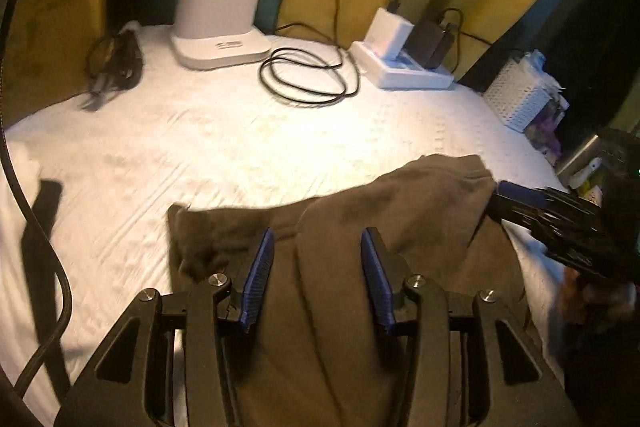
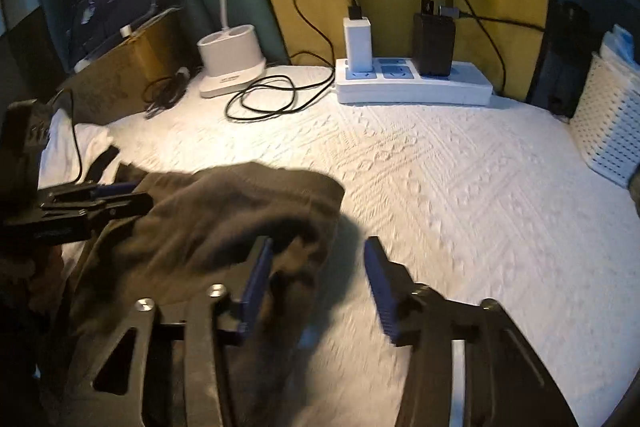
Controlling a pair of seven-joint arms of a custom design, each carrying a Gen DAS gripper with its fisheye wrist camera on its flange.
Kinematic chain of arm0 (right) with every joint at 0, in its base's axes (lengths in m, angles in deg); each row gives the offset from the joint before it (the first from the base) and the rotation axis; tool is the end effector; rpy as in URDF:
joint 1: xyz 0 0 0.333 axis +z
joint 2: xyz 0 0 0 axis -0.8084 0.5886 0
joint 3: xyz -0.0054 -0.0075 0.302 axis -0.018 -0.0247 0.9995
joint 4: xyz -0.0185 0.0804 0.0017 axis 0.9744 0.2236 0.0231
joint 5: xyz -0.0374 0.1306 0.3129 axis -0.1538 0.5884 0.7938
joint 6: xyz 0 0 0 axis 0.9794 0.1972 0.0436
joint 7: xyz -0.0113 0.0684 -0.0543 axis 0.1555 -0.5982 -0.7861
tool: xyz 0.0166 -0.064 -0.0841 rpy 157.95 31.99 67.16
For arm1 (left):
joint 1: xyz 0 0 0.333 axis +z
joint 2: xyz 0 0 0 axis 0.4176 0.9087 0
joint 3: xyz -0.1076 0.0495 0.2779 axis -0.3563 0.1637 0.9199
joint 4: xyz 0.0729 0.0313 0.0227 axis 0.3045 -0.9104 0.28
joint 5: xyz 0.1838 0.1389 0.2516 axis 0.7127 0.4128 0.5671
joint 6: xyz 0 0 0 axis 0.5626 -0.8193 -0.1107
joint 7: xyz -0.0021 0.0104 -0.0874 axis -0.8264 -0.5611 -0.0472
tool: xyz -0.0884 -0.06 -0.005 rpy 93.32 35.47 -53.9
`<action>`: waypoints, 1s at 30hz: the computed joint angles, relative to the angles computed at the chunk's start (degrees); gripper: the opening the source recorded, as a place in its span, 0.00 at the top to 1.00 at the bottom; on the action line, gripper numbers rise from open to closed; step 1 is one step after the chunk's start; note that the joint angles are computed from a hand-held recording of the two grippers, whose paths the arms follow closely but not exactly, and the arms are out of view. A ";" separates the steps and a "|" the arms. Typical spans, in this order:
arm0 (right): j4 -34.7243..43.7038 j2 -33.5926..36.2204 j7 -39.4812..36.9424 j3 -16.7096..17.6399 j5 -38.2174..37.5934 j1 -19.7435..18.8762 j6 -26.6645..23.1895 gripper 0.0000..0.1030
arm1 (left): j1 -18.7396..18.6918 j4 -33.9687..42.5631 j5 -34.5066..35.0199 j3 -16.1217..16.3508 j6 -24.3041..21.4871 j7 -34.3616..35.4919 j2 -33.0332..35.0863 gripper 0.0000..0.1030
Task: Fold small clothes
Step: 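Pinch and smooth the folded shirt with the left gripper, then open it, then grasp the shirt's collar end with the left gripper while the right gripper grasps beside it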
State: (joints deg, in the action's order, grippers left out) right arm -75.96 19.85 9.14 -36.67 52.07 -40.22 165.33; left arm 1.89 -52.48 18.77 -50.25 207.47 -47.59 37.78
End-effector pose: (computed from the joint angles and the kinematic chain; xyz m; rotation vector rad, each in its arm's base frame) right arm 0.5517 0.2114 0.3731 -2.1469 1.1659 -0.2038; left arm 0.4695 -0.3061 0.3701 -2.0365 1.8741 -0.9340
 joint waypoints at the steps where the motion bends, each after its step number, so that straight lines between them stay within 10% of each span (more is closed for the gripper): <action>1: 1.44 1.19 0.98 -0.39 -0.96 0.30 -0.81 0.67 | 0.70 0.20 -0.53 -0.70 0.96 1.54 0.52 0.86; 7: 5.95 5.20 4.59 -0.64 -6.12 2.03 -0.68 0.68 | -5.76 1.42 11.12 6.10 -0.93 -8.15 -0.72 0.97; 13: 7.03 5.96 10.42 -1.75 -12.73 3.53 0.05 0.68 | 0.73 -0.68 4.70 0.22 -2.36 -3.90 -1.35 0.94; 17: 4.42 4.31 13.71 -2.67 -16.63 4.26 2.28 0.68 | 0.01 -2.77 12.22 1.83 -2.57 -13.45 -4.22 0.42; 22: 1.40 2.01 12.65 0.21 -14.55 1.03 3.21 0.27 | 2.10 -4.85 15.91 -0.25 -5.99 -19.71 -6.02 0.38; 30: -0.56 0.61 5.00 2.16 -7.74 -1.58 1.64 0.27 | 4.05 -3.25 21.26 -1.32 -2.16 -27.10 -3.41 0.27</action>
State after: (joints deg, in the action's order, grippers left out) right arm -76.52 20.46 14.15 -34.50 44.34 -41.79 166.98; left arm 5.94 -55.73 40.03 -51.56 205.31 -74.70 34.38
